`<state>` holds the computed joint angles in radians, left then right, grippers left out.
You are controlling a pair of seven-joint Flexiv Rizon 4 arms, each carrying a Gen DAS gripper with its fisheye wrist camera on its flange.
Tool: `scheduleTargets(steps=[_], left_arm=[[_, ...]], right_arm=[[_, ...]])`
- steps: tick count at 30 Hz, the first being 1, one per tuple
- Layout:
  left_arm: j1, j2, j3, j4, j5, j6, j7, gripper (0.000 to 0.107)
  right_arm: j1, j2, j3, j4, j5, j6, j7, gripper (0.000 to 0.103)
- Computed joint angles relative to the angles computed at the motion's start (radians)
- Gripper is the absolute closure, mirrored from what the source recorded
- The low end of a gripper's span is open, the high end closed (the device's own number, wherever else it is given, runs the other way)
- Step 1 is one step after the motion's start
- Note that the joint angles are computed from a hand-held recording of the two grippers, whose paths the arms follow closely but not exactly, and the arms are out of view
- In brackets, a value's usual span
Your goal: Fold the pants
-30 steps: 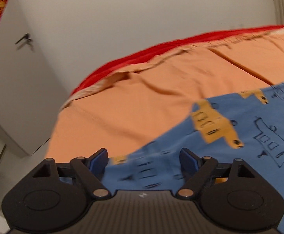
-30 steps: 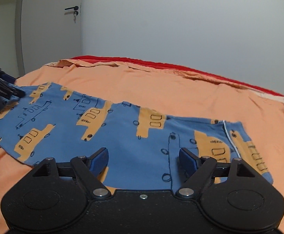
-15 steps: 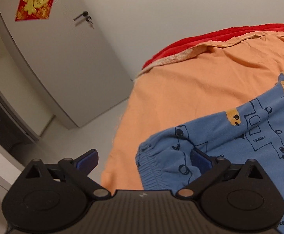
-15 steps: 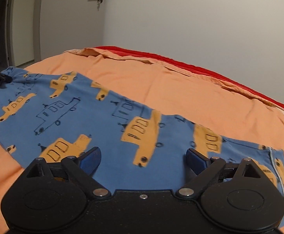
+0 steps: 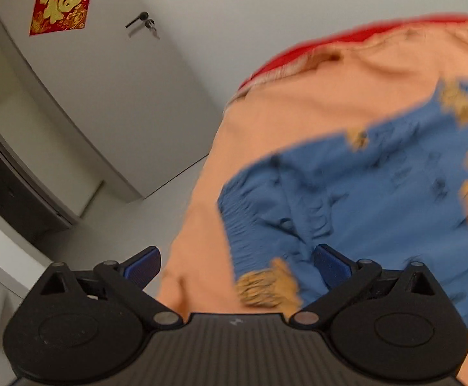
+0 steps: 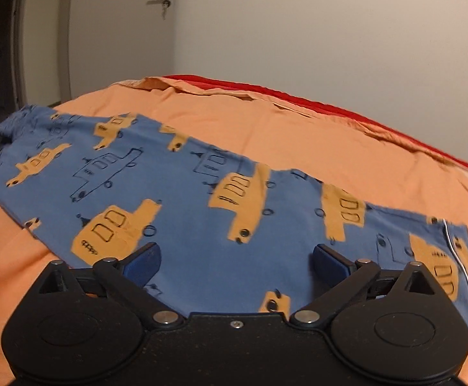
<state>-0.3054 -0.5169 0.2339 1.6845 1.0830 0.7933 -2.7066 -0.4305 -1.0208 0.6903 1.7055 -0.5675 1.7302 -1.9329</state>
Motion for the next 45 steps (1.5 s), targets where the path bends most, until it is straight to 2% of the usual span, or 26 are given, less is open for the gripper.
scheduleTargets(steps=[2,4,5,8,12,14,16,18,19,20,21,22,23,24,25,27,28,29,31,32,33,35,37,39,42,45], left_arm=[[-0.013,0.005,-0.003,-0.012,-0.015,-0.041,-0.008,0.004],[-0.047,-0.004,-0.006,-0.053,-0.003,-0.113,-0.006,0.004],[-0.062,-0.007,-0.01,-0.069,0.019,-0.121,-0.014,0.004],[-0.049,-0.025,-0.04,-0.116,0.054,0.001,-0.008,0.004],[0.003,-0.143,-0.102,-0.257,-0.021,0.224,0.079,0.004],[0.028,-0.229,-0.152,-0.351,-0.089,0.285,0.18,0.004],[0.035,-0.313,-0.189,-0.447,-0.147,0.292,0.287,0.004],[0.002,-0.384,-0.19,-0.534,-0.182,0.249,0.353,0.004],[-0.025,-0.409,-0.166,-0.571,-0.18,0.232,0.35,0.004],[-0.049,-0.426,-0.142,-0.598,-0.178,0.22,0.343,0.004],[-0.063,-0.444,-0.129,-0.626,-0.19,0.209,0.347,0.004],[-0.069,-0.451,-0.123,-0.639,-0.211,0.203,0.353,0.004],[-0.073,-0.449,-0.118,-0.64,-0.233,0.209,0.353,0.004],[-0.073,-0.445,-0.117,-0.636,-0.255,0.224,0.357,0.004],[-0.077,-0.446,-0.116,-0.641,-0.276,0.234,0.364,0.004],[-0.08,-0.454,-0.114,-0.656,-0.304,0.28,0.39,0.004],[-0.087,-0.459,-0.111,-0.663,-0.311,0.31,0.403,0.004],[-0.09,-0.465,-0.114,-0.671,-0.321,0.34,0.427,0.004],[-0.069,-0.493,-0.163,-0.706,-0.372,0.384,0.53,0.004],[-0.058,-0.511,-0.193,-0.728,-0.404,0.391,0.583,0.004],[-0.047,-0.531,-0.22,-0.753,-0.438,0.389,0.632,0.004],[-0.029,-0.575,-0.277,-0.811,-0.512,0.364,0.731,0.004],[-0.025,-0.624,-0.313,-0.89,-0.578,0.307,0.819,0.004],[-0.029,-0.674,-0.332,-0.97,-0.631,0.265,0.893,0.004],[-0.056,-0.756,-0.303,-1.112,-0.678,0.188,0.949,0.004],[-0.067,-0.824,-0.283,-1.227,-0.742,0.111,0.974,0.004]], right_arm=[[0.047,0.033,-0.073,0.004,0.022,0.05,0.015,0.001],[0.043,0.048,-0.079,0.005,0.042,0.058,-0.001,0.001],[0.035,0.054,-0.087,0.007,0.019,0.066,0.021,0.001],[0.027,0.067,-0.124,-0.001,-0.006,0.1,0.052,0.001],[0.047,0.053,-0.182,-0.056,-0.01,0.109,0.084,0.001],[0.112,0.048,-0.28,-0.086,0.02,0.157,0.095,0.001],[0.229,0.045,-0.443,-0.127,0.101,0.169,0.097,0.001],[0.263,0.019,-0.555,-0.167,0.024,0.197,0.238,0.001],[0.277,0.014,-0.595,-0.186,0.03,0.204,0.282,0.001],[0.319,0.013,-0.654,-0.201,0.101,0.212,0.279,0.001],[0.348,0.007,-0.68,-0.228,0.213,0.205,0.211,0.001],[0.35,0.002,-0.685,-0.252,0.263,0.195,0.182,0.001],[0.323,0.005,-0.664,-0.262,0.249,0.183,0.209,0.001],[0.268,0.009,-0.611,-0.264,0.193,0.168,0.264,0.001],[0.211,0.015,-0.529,-0.267,0.191,0.137,0.254,0.001],[0.137,0.029,-0.387,-0.27,0.298,0.075,0.109,0.001],[0.079,0.03,-0.306,-0.258,0.277,0.042,0.093,0.001],[0.009,0.019,-0.225,-0.243,0.19,0.019,0.141,0.001],[-0.13,-0.027,-0.062,-0.225,0.012,-0.058,0.267,0.001],[-0.182,-0.051,0.02,-0.227,-0.012,-0.122,0.279,0.001],[-0.225,-0.078,0.101,-0.237,0.007,-0.193,0.263,0.002],[-0.281,-0.11,0.208,-0.254,0.062,-0.308,0.248,0.005],[-0.303,-0.114,0.248,-0.262,0.113,-0.391,0.248,0.005],[-0.303,-0.103,0.248,-0.264,0.149,-0.431,0.248,0.006],[-0.323,-0.124,0.303,-0.286,0.21,-0.524,0.21,0.009],[-0.324,-0.14,0.326,-0.304,0.254,-0.548,0.164,0.01]])
